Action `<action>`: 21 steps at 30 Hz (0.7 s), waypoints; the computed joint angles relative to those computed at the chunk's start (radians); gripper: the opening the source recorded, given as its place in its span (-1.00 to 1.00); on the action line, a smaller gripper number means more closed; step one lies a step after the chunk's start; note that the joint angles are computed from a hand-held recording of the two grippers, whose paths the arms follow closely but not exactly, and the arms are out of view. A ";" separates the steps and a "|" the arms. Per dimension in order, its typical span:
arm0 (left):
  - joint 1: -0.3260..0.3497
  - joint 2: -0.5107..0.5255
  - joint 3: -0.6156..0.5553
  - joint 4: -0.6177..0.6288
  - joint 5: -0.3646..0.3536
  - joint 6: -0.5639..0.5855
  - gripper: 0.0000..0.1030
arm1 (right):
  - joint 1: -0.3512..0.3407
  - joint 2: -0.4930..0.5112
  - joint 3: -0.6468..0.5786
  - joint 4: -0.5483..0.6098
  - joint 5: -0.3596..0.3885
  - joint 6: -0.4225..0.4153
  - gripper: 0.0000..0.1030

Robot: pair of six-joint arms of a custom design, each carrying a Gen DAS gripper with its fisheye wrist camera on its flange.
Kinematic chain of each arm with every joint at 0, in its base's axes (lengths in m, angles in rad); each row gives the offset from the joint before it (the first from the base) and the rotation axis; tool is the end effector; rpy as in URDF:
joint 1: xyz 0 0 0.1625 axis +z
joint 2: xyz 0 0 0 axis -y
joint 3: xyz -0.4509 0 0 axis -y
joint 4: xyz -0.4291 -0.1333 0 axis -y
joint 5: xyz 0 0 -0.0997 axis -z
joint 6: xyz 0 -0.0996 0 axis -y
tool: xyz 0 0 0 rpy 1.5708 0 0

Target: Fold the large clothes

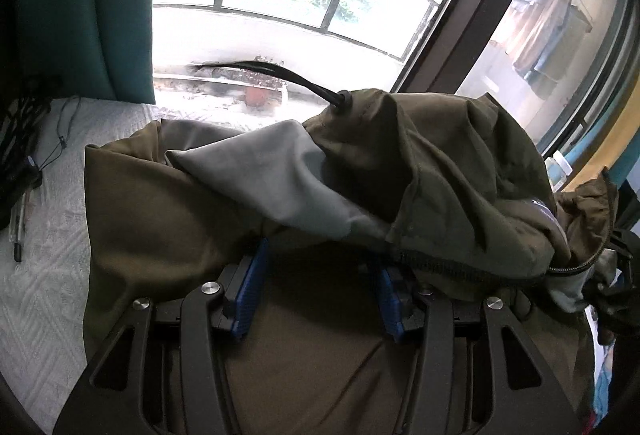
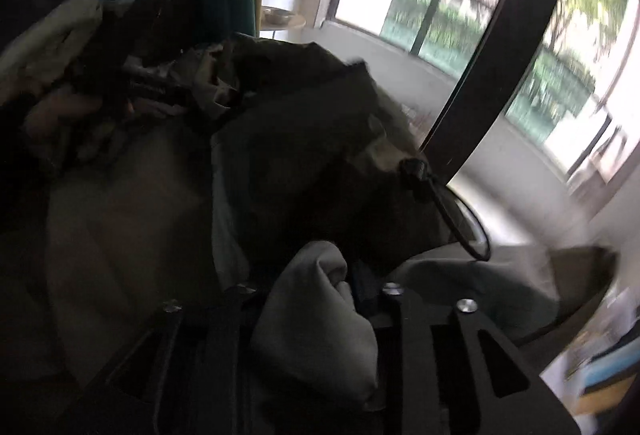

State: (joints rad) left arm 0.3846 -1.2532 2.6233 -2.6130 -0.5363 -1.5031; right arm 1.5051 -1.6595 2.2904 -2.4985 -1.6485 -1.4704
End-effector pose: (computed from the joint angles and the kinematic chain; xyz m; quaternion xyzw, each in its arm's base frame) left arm -0.2000 -0.3171 0.0901 -0.0556 0.8595 -0.4436 0.2476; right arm 0.0970 -0.4382 0.2927 0.6340 -0.7581 0.0796 0.1303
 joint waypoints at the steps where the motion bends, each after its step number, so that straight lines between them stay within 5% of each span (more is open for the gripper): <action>1: -0.002 0.000 0.001 0.000 0.002 -0.004 0.05 | 0.008 0.000 -0.025 0.052 0.010 0.053 -0.22; 3: -0.007 0.001 0.002 0.009 0.003 -0.015 0.05 | 0.030 0.000 -0.069 0.115 0.035 0.141 -0.02; 7: 0.005 0.009 -0.002 -0.006 0.007 0.002 0.05 | 0.078 0.023 -0.176 0.176 0.139 0.260 0.94; 13: 0.009 0.013 -0.003 -0.013 0.009 0.009 0.05 | 0.181 0.153 -0.273 -0.003 0.152 0.367 0.94; 18: 0.007 0.018 0.007 -0.041 0.017 0.014 0.05 | 0.255 0.301 -0.311 -0.115 0.068 0.470 0.93; 20: -0.001 0.015 0.015 -0.037 0.023 0.002 0.05 | 0.271 0.335 -0.306 -0.130 0.025 0.474 0.74; 21: -0.003 0.013 0.017 -0.033 0.026 -0.003 0.05 | 0.280 0.369 -0.310 -0.143 0.002 0.480 0.48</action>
State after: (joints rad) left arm 0.3817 -1.2400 2.6403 -2.6456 -0.5104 -1.5063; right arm 1.7853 -1.2907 1.9799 -2.6412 -1.6461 -0.9909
